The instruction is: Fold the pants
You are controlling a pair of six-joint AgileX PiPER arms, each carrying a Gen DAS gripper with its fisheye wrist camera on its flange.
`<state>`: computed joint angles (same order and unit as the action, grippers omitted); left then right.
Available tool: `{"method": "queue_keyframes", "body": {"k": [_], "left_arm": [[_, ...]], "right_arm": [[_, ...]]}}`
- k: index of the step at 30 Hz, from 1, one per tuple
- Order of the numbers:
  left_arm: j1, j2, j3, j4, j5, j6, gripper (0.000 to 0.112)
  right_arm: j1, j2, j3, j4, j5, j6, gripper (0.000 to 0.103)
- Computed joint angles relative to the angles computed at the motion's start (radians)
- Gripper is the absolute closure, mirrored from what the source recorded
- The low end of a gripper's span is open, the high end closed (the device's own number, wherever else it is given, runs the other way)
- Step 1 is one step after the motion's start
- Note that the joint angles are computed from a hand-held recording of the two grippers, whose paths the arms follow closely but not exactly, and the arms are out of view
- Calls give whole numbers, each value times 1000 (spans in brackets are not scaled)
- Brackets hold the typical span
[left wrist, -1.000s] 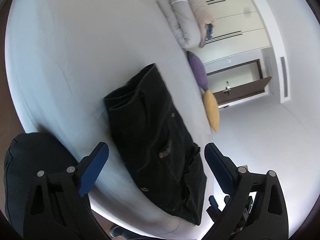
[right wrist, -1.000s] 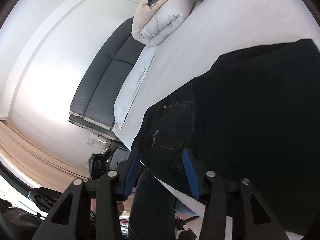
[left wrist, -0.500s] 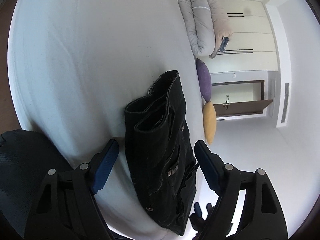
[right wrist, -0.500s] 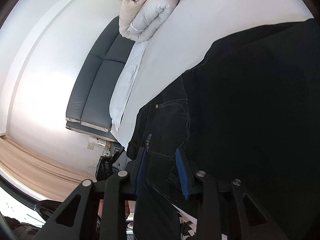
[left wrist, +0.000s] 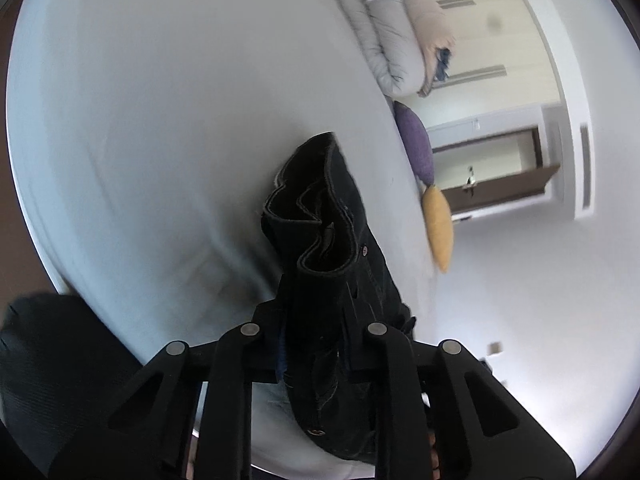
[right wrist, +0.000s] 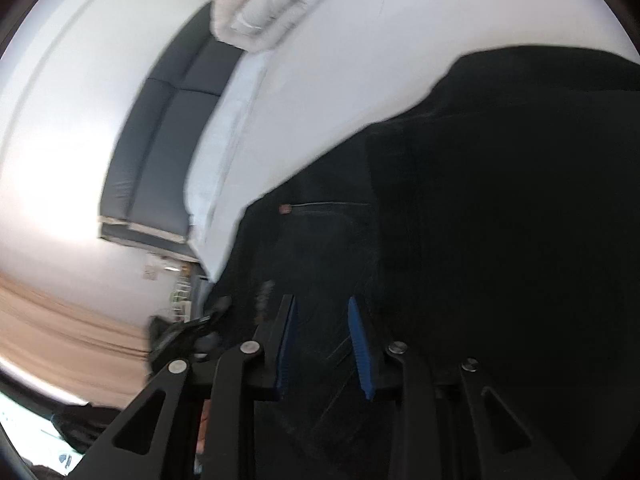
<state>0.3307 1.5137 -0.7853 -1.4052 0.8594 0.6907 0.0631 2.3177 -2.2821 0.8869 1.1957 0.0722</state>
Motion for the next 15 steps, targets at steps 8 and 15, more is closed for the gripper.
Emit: {"method": "queue_keyframes", "body": {"k": [8, 15], "left_arm": [[-222, -131, -133, 267, -192, -185, 96], [-546, -164, -295, 727, -333, -537, 96]], "right_arm": [[-30, -30, 167, 45, -69, -82, 103], [-61, -96, 288, 116, -97, -178, 101]]}}
